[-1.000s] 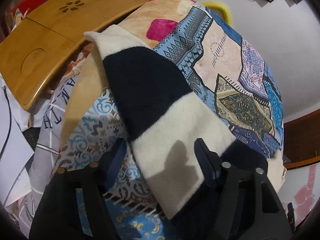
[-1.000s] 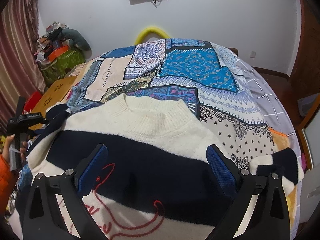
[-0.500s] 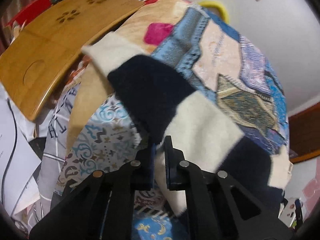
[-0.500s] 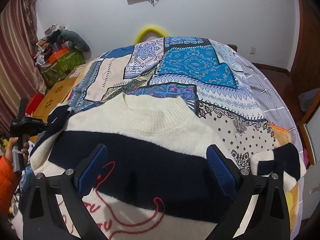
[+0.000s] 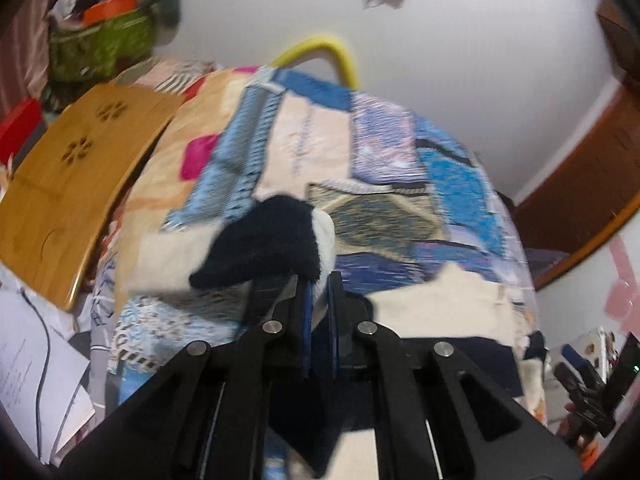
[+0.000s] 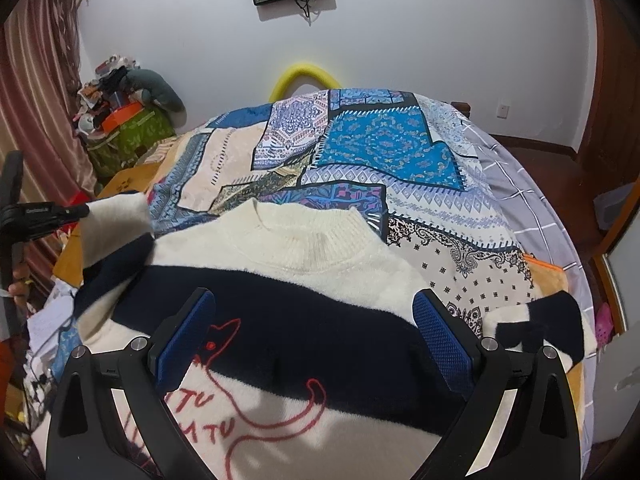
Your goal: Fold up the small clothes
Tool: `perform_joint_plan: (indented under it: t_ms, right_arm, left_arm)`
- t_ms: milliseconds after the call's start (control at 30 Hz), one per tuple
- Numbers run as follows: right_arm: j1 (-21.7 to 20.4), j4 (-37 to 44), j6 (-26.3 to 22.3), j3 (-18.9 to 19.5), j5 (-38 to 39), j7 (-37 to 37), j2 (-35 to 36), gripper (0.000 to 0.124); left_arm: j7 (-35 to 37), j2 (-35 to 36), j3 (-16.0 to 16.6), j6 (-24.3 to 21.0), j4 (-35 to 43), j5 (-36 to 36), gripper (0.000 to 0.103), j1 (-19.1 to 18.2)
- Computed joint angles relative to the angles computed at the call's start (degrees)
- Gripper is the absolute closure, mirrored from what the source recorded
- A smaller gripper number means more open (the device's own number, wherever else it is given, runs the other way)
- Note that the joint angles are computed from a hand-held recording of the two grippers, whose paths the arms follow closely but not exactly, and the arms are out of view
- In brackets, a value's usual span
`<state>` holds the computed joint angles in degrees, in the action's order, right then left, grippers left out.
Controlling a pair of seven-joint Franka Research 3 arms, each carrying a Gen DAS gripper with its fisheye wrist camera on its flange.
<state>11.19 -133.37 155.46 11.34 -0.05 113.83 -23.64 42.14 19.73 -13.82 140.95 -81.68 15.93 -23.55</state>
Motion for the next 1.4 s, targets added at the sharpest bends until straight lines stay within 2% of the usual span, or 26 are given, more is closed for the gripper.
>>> perform_joint_plan:
  t_ms: [300,433,667,967,1167,1233,1267,1300,1367,1400]
  right_arm:
    - [0.5,-1.5,1.2,-0.2,1.7,-0.6,-2.8,0.025]
    - [0.5,-2.3,1.2,-0.2,2.3,-1.1,-3.8,0.025]
    - [1.3,-3.8,1.0,-0.9,4.8,-2.3,-5.2,0.025]
    - [1.3,-4.7,-0.7,-0.6,5.8,-2.8,-5.9,0.025]
    - [2.0,-4.0,-1.0,-0.5,6.2,-3.1,-4.9,0.025]
    - [2.2,-3.5,-1.1,-0.4,6.1,-3.3,-4.5,0.025]
    - [2.3,-3.3,-1.1,-0.3,6.1,-3.4,-4.3,0.025]
    - [2.4,-2.9,-1.0,-0.2,6.0,-3.4,-4.0,0.025]
    - [2.8,-2.1,-0.8,-0.1,5.9,-3.7,-3.3,0.025]
    - [3.0,-1.5,-0.8,0.0,5.7,-3.9,-2.8,0.025]
  left_arm:
    - [4.3,3.0,-2.3,-0.4,7.7,-0.7,0.097,-4.3]
    - [5.9,7.1,-1.8,-4.8,14.6,1.0,0.097,-8.3]
    - [7.7,12.0,-1.6,-9.0,20.6,0.5,0.097,-12.6]
    - [8.3,15.7,-0.7,-13.5,23.7,0.4,0.096,-16.0]
    - [9.8,14.7,-0.9,-15.2,22.4,-0.1,0.096,-16.1]
    - [9.2,12.9,-0.7,-14.6,20.2,0.2,0.091,-15.7]
    - [8.7,11.6,-0.7,-13.5,18.3,0.4,0.082,-15.3]
    - [8.0,10.2,-0.5,-12.3,16.3,0.9,0.069,-15.0]
    - [5.6,7.3,0.2,-10.0,12.4,3.1,0.053,-14.6]
    - [4.4,6.2,0.5,-9.2,10.9,4.4,0.050,-14.5]
